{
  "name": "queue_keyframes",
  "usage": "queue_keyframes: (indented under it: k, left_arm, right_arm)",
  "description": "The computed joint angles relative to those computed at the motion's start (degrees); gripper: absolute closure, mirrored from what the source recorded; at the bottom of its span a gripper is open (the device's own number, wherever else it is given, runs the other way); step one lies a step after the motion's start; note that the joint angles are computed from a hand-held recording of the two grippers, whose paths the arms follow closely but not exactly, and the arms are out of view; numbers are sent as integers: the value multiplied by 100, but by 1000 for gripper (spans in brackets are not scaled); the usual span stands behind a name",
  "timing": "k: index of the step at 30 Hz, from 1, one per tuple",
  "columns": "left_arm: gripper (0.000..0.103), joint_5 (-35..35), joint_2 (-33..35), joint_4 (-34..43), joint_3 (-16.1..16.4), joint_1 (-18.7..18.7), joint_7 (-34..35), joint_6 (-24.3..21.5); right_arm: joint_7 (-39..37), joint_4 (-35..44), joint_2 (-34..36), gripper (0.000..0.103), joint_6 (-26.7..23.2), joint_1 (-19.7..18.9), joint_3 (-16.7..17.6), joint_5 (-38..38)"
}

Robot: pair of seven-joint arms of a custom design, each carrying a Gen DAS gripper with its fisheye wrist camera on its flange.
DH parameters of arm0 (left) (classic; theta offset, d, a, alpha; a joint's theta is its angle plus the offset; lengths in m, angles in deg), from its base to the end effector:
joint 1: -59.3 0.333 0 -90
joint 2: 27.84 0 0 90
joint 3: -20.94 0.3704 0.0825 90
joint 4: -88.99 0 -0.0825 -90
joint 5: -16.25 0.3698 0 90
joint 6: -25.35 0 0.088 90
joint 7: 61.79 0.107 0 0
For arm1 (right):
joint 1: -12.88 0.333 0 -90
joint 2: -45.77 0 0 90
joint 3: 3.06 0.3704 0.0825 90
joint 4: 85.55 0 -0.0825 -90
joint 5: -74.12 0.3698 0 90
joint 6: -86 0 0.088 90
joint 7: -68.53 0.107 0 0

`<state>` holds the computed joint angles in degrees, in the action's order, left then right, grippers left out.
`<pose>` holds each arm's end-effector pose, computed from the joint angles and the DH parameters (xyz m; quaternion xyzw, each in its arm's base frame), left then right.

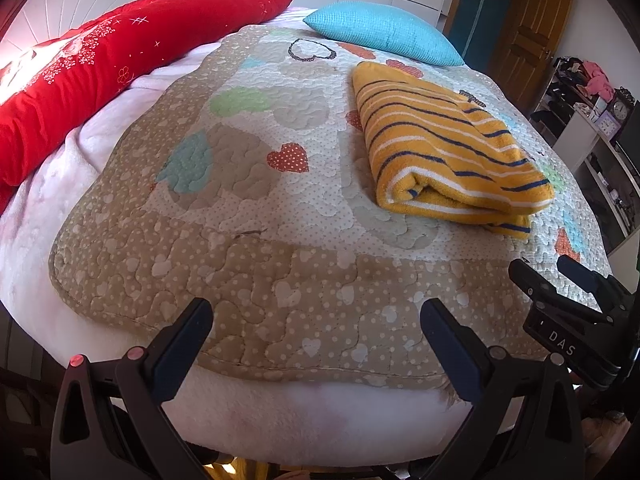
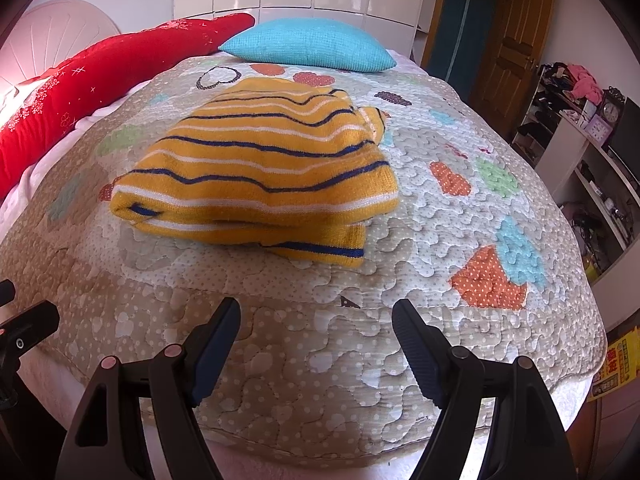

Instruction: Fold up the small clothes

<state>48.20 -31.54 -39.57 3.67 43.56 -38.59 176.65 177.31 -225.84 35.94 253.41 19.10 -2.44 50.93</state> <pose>0.4385 -0.3047 0.5026 -0.7268 0.6227 -0.2321 0.1734 0.4779 0.0824 0.4983 -0.7189 0.6131 -0.2538 0.2068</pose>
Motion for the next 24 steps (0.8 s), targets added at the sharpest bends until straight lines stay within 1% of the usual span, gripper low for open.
queue_keyframes:
  k: [17, 19, 22, 24]
  left_arm:
    - [0, -144, -16, -72, 6, 21, 52, 47]
    - [0, -93, -24, -78, 1, 33, -5, 41]
    - [0, -125, -14, -79, 6, 35, -1, 28]
    - [0, -157, -10, -78, 11, 34, 8, 8]
  right_arm:
    - [312, 4, 3, 19, -29, -107, 101, -413]
    - [604, 43, 9, 19, -104, -240, 225, -787]
    - [1287, 112, -13, 19, -229, -460, 438, -1698]
    - [1721, 167, -36, 19, -361, -521, 527, -2287]
